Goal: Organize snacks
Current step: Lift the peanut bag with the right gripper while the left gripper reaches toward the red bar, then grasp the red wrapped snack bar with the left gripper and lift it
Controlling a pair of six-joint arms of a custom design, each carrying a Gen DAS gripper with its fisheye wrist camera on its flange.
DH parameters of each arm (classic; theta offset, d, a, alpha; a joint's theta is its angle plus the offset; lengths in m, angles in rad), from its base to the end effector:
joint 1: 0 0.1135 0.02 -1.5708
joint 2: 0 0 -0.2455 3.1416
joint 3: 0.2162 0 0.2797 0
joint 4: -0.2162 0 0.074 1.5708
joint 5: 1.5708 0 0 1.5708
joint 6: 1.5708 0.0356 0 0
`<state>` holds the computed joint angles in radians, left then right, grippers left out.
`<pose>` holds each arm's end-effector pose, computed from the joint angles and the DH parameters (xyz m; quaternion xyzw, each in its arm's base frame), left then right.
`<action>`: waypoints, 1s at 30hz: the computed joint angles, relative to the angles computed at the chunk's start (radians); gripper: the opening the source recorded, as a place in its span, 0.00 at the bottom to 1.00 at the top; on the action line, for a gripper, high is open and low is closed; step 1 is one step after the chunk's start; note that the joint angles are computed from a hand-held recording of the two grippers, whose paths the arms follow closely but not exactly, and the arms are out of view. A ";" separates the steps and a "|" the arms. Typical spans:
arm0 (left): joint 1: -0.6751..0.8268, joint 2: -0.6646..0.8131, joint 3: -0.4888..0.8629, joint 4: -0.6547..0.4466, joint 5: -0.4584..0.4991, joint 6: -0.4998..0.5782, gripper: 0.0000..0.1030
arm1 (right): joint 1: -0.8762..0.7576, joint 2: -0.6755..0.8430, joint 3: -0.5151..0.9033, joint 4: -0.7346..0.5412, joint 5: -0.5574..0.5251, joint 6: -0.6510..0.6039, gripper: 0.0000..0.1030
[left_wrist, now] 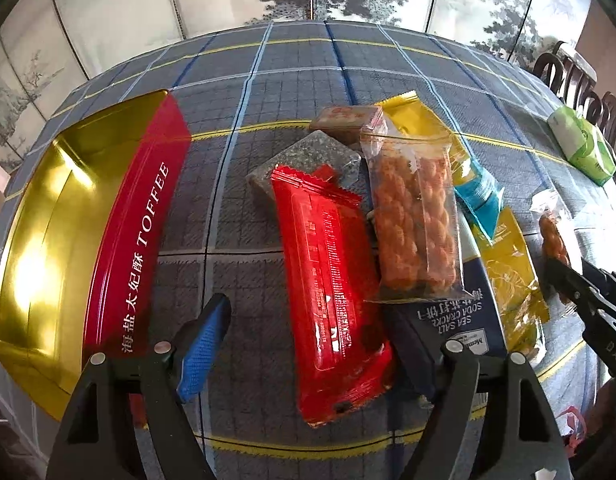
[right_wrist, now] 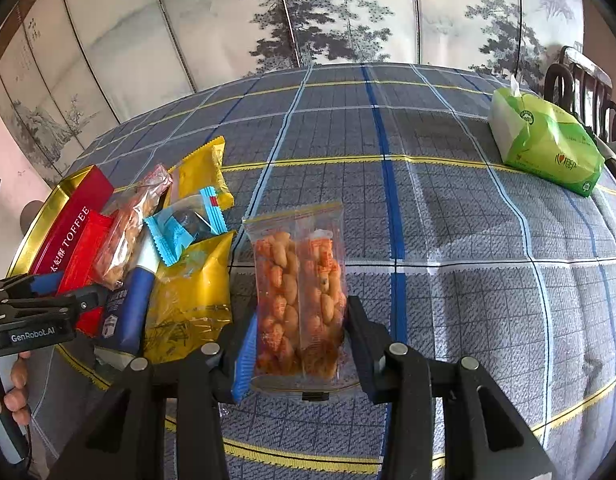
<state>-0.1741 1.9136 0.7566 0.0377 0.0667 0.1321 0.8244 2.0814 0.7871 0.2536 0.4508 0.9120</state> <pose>0.3099 -0.0569 0.0202 0.1559 0.9616 -0.0372 0.2230 0.2327 0.2287 -0.0102 0.0997 0.9372 0.0555 0.3296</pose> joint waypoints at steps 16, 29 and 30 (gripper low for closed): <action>0.059 -0.084 -0.073 -0.033 0.115 0.102 0.35 | -0.002 0.004 0.014 -0.020 0.003 -0.003 0.41; 0.094 -0.199 -0.137 -0.085 0.145 0.179 0.27 | 0.004 0.011 0.028 -0.041 0.018 0.000 0.41; 0.098 -0.198 -0.132 -0.095 0.147 0.184 0.27 | 0.004 0.012 0.029 -0.042 0.019 0.000 0.41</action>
